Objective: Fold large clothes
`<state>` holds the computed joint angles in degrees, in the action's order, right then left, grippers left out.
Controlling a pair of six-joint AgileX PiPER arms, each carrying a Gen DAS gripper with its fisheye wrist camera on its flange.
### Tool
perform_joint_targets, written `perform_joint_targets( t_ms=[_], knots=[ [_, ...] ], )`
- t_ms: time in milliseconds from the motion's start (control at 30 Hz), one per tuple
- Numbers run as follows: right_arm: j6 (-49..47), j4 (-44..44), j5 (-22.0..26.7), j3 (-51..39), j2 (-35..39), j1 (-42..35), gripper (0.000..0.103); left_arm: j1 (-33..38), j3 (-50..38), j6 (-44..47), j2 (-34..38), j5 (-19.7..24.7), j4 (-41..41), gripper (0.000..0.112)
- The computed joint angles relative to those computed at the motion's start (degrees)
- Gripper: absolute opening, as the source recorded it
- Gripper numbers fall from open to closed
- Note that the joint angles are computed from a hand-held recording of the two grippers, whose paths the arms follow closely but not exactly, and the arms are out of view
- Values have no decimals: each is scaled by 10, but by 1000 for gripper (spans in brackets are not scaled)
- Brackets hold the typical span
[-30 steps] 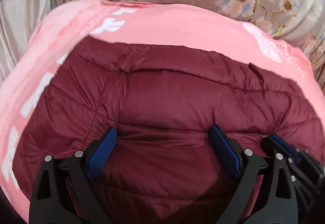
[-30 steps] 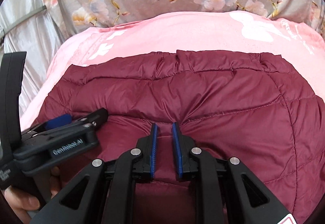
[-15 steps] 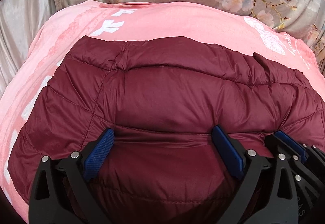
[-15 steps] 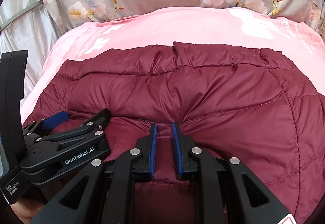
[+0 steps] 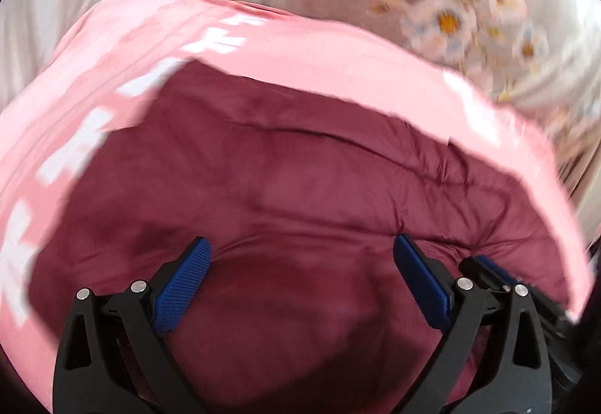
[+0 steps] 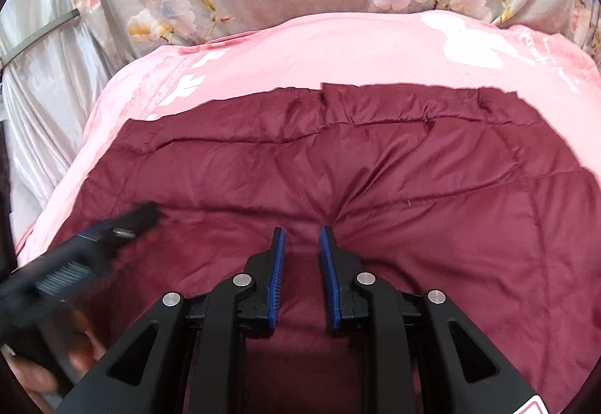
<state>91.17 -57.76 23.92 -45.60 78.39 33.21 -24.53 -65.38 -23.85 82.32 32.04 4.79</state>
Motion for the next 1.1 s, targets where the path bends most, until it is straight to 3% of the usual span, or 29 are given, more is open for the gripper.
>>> perform_joint_targets(
  t_ms=[167,267,400,467,567,633,733,900,1000,1100],
  knots=[
    [-33,24,68,-24,-27,99,23,163,65,102,-118,60,-104,95],
    [-49,44,69,-45,4,127,23,242,84,143,-128,79,-150,95],
    [-2,3,88,-49,42,146,23,318,97,276,-89,109,-311,96],
    [14,-12,84,-43,46,146,22,311,108,298,-93,82,-325,97],
    [27,-23,78,-38,49,143,22,296,98,325,-74,84,-372,92],
    [22,-18,71,-36,45,139,22,287,78,343,-58,107,-405,59],
    [19,11,53,-13,0,132,21,266,55,335,-65,125,-404,30],
    [52,25,114,46,-94,180,20,237,7,327,-112,151,-394,20],
    [46,44,54,73,-95,153,18,183,-27,302,-132,152,-372,19],
    [129,-48,31,80,-58,144,18,86,-70,251,-137,141,-310,18]
  ],
)
